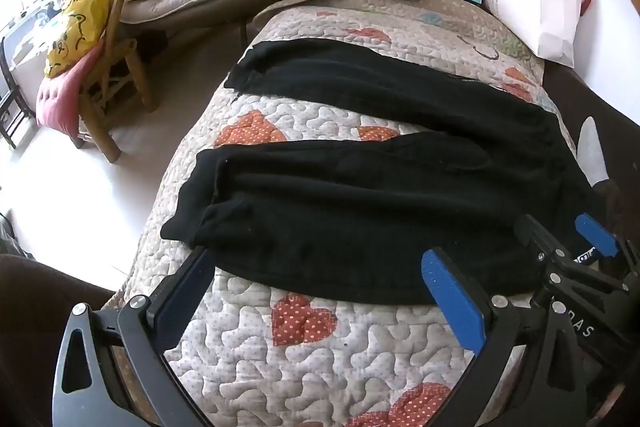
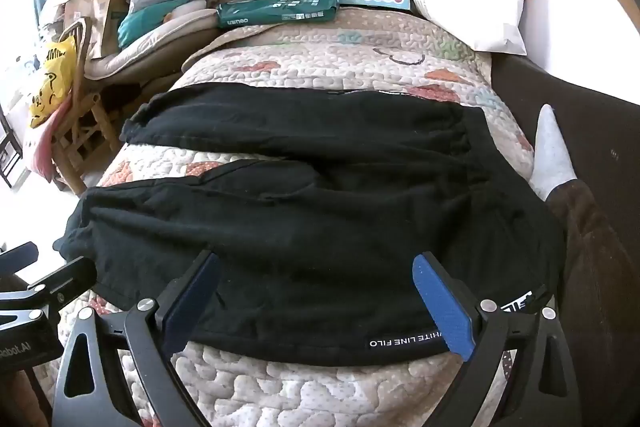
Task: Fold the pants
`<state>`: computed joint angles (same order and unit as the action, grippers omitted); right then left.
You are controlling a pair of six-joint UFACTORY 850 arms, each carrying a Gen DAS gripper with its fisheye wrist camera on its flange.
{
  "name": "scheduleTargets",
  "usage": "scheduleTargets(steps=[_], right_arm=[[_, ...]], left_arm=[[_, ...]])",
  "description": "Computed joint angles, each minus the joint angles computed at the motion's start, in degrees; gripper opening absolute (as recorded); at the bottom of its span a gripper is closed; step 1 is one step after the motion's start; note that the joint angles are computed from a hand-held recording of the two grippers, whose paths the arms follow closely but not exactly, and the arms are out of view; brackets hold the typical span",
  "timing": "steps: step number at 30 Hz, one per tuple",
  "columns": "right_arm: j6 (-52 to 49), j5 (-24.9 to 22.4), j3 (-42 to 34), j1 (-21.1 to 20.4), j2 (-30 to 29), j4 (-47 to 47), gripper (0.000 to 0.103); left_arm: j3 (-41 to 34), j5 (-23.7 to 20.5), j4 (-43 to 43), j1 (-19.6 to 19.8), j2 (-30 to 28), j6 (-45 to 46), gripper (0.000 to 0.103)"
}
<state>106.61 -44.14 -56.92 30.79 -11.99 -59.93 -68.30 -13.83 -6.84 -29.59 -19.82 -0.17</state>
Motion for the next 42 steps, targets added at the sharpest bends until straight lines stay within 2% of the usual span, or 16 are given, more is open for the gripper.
scheduleTargets(steps=[12, 22, 42], right_arm=[[0.07, 0.55, 0.51, -0.24, 0.13, 0.24, 0.099], [0.07, 0.49, 0.43, -0.21, 0.05, 0.43, 0.1], [-0.3, 0.18, 0.18, -0.07, -0.12, 1.16, 0.1]], left_arm=[[0.01, -0.01, -2.82, 0.2, 0.38, 3.99, 0.103], [0.14, -0.08, 1.99, -0.41, 0.19, -1.27, 0.103], [0.47, 0.43, 2.29, -0.55, 0.16, -1.62, 0.103]])
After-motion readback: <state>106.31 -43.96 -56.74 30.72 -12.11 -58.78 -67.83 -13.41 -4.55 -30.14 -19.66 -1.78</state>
